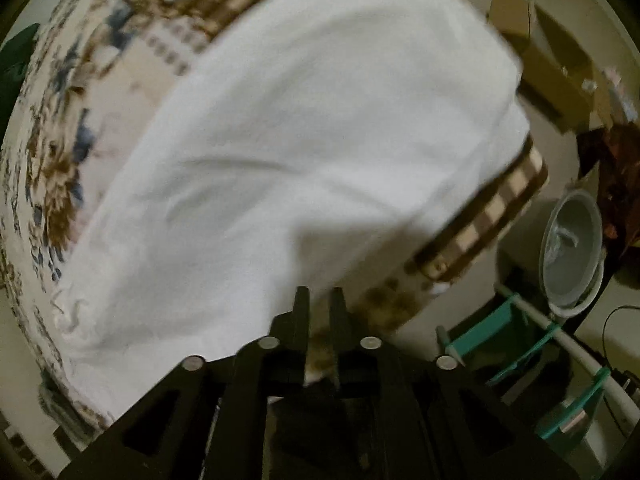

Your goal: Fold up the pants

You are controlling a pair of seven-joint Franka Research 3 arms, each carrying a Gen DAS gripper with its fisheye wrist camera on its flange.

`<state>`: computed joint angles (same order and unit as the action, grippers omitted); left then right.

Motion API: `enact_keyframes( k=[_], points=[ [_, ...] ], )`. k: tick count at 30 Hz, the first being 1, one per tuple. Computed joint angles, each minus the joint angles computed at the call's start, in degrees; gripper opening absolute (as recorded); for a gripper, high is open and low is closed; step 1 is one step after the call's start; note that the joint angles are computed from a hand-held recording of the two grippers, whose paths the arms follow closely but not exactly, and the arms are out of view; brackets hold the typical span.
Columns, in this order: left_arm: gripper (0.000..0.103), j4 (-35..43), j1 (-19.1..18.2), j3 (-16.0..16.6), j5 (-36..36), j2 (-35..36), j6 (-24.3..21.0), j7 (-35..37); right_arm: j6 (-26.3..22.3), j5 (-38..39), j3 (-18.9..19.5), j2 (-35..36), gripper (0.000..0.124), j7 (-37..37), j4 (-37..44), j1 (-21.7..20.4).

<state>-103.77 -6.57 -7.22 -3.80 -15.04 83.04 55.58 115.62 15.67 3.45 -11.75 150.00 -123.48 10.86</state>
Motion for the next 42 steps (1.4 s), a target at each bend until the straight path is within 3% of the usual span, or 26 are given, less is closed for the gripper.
enact_keyframes(
  k=[1,2,3,5,7,9,14,15,16,18,20,24,26,27,28,29,30,33,36,39,42],
  points=[
    [0.01,0.14,-0.08,-0.11,0.17,-0.35,0.34,0.13,1.68,1.74,-0.61,-2.27,0.042,-1.03,-2.44,-0.11],
    [0.013,0.62,-0.17,-0.26,0.51,-0.53,0.54,0.14,4.03,2.74,-0.89,-5.47,0.046,-1.28,-5.44,-0.45],
    [0.023,0.92,-0.25,-0.33,0.59,-0.68,0.7,0.12,5.3,2.32,-0.76,-8.22,0.051,-0.6,-7.56,-1.09],
    [0.042,1.77,-0.55,-0.55,0.77,-0.59,1.14,0.37,6.44,0.17,-0.39,-13.52,0.054,1.5,-11.11,-3.11],
    [0.069,2.46,-0.99,-1.32,2.41,-0.48,2.51,0.54,8.13,-1.52,-0.53,-18.2,0.054,3.46,-14.63,-5.82],
    [0.076,3.72,-1.42,-1.72,3.37,0.38,2.76,1.01,9.97,-3.12,-0.87,-20.9,0.054,4.94,-17.05,-8.84],
    [0.076,3.5,-2.46,-2.6,3.15,1.8,3.91,-0.23,15.68,-4.93,-2.8,-19.5,0.053,5.99,-19.67,-14.71],
    [0.076,3.26,-2.8,-2.92,3.54,1.98,4.17,-0.15,16.22,-4.42,-3.39,-19.36,0.036,5.64,-20.4,-15.1],
    [0.076,3.58,-3.09,-3.15,3.97,2.77,3.99,0.17,16.83,-4.23,-3.27,-19.25,0.008,6.36,-21.0,-15.71],
    [0.076,3.53,-3.6,-3.49,4.41,3.37,3.78,0.34,16.25,-4.41,-3.17,-19.7,0.0,7.21,-21.52,-16.62],
    [0.076,4.04,-3.91,-3.51,4.39,4.38,3.08,0.94,16.32,-7.18,-0.7,-21.1,0.0,9.67,-21.65,-17.71],
    [0.076,4.14,-4.53,-3.78,4.45,4.75,2.64,2.43,12.78,-9.52,0.04,-26.96,0.0,11.44,-22.26,-18.59],
    [0.076,3.38,-4.85,-3.9,3.89,4.32,2.73,2.57,12.95,-9.61,-1.11,-27.86,0.002,8.85,-22.59,-17.91],
    [0.076,3.34,-4.94,-3.87,3.66,4.3,2.6,2.68,12.78,-8.48,-2.14,-27.69,0.011,7.5,-22.82,-17.42],
    [0.076,3.37,-5.02,-3.85,3.41,4.34,2.4,2.82,13.59,-6.82,-3.17,-27.37,0.04,6.36,-23.46,-16.96],
    [0.076,3.37,-5.1,-3.85,3.23,4.36,2.31,2.95,16.07,-3.54,-4.83,-27.5,0.051,4.86,-25.3,-15.91],
    [0.076,3.14,-5.17,-3.89,3.24,4.4,2.47,3.07,18.82,-0.87,-5.68,-27.73,0.053,3.92,-27.06,-15.44],
    [0.076,3.01,-5.42,-3.97,3.34,4.3,2.52,3.93,24.42,4.11,-5.26,-24.91,0.053,3.44,-28.97,-14.77],
    [0.076,2.49,-5.52,-3.81,3.12,4.02,2.82,5.25,27.89,3.54,-2.31,-23.53,0.007,6.23,-29.74,-16.18],
    [0.076,4.46,-5.88,-4.22,2.81,5.05,2.08,5.41,24.92,-1.98,0.72,-24.39,0.003,9.21,-27.76,-18.12],
    [0.076,6.47,-6.44,-4.72,2.75,5.69,1.34,6.33,20.49,-4.96,1.38,-27.24,0.002,11.15,-26.29,-18.37]
  ],
)
